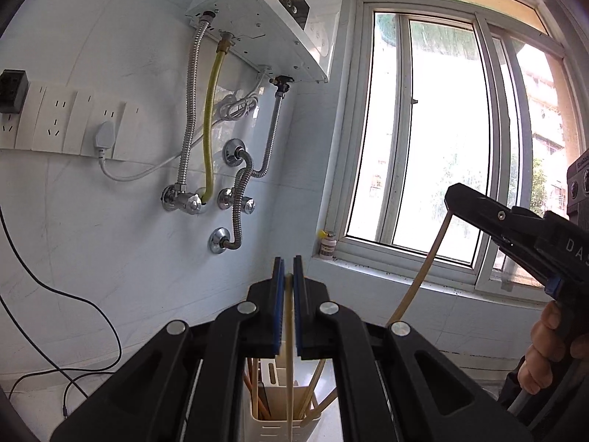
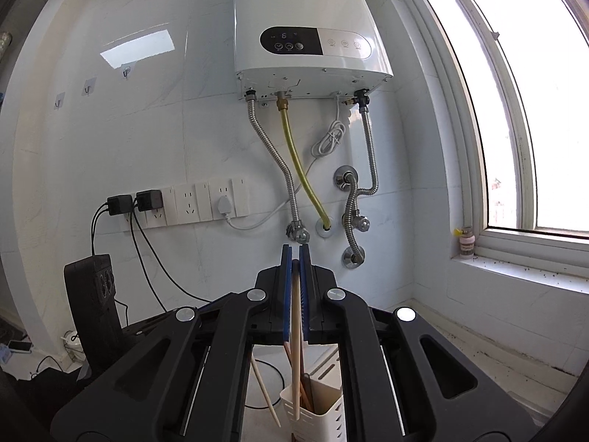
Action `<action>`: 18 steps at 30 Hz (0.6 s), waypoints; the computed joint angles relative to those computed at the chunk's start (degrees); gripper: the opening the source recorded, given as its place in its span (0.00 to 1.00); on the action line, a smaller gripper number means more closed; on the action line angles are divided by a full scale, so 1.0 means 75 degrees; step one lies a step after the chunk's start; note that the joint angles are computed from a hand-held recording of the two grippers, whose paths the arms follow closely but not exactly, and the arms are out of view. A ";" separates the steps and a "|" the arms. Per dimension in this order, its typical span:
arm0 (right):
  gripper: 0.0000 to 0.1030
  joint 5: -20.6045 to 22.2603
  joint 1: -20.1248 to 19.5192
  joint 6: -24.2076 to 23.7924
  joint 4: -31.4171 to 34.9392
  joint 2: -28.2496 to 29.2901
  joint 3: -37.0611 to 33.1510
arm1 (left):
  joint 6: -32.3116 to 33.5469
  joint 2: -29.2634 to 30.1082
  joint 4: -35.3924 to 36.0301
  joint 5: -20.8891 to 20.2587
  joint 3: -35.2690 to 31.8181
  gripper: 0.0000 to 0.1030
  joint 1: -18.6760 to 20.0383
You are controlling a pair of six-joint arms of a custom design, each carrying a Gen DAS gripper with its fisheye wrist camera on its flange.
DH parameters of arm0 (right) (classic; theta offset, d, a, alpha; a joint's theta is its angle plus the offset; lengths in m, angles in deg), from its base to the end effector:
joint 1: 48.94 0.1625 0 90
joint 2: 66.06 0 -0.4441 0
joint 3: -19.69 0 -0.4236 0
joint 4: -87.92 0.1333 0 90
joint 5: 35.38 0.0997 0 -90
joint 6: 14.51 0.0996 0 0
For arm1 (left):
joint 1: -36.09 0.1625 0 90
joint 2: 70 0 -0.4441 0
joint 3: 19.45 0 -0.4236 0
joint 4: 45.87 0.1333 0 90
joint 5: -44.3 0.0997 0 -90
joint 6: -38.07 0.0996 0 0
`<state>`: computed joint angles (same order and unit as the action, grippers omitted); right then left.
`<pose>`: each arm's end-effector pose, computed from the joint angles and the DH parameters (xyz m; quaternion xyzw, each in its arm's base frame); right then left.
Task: Organize utensils
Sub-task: 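Lower both chopsticks into the holder with both tools, then open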
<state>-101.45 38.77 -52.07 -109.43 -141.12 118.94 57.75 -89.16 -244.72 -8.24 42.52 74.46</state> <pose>0.1495 -0.6096 0.5062 0.3528 -0.6557 0.6632 0.0755 -0.5406 -0.6753 0.0794 0.3207 0.7472 -0.5702 0.1168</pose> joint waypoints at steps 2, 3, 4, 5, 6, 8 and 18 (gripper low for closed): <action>0.04 -0.0002 0.0061 0.0004 0.0059 0.0115 -0.0237 | 0.0217 0.0159 -0.0031 -0.0089 -0.0343 0.04 0.0028; 0.04 -0.0047 0.0092 0.0026 -0.0002 0.0193 -0.0342 | 0.0330 0.0240 -0.0023 -0.0130 -0.0522 0.04 0.0048; 0.04 -0.0129 0.0136 0.0009 -0.0050 0.0272 -0.0445 | 0.0422 0.0322 -0.0023 -0.0145 -0.0692 0.04 0.0066; 0.04 -0.0210 0.0167 -0.0047 -0.0044 0.0351 -0.0557 | 0.0462 0.0380 0.0031 -0.0196 -0.0830 0.04 0.0094; 0.04 -0.0300 0.0192 -0.0074 -0.0090 0.0446 -0.0667 | 0.0499 0.0448 0.0074 -0.0240 -0.0971 0.04 0.0127; 0.04 -0.0431 0.0212 -0.0140 -0.0017 0.0586 -0.0854 | 0.0584 0.0591 0.0174 -0.0280 -0.1247 0.04 0.0192; 0.04 -0.0880 0.0041 0.0103 0.0784 0.1045 -0.1457 | 0.0254 0.0776 0.0650 -0.0203 -0.1370 0.04 0.0470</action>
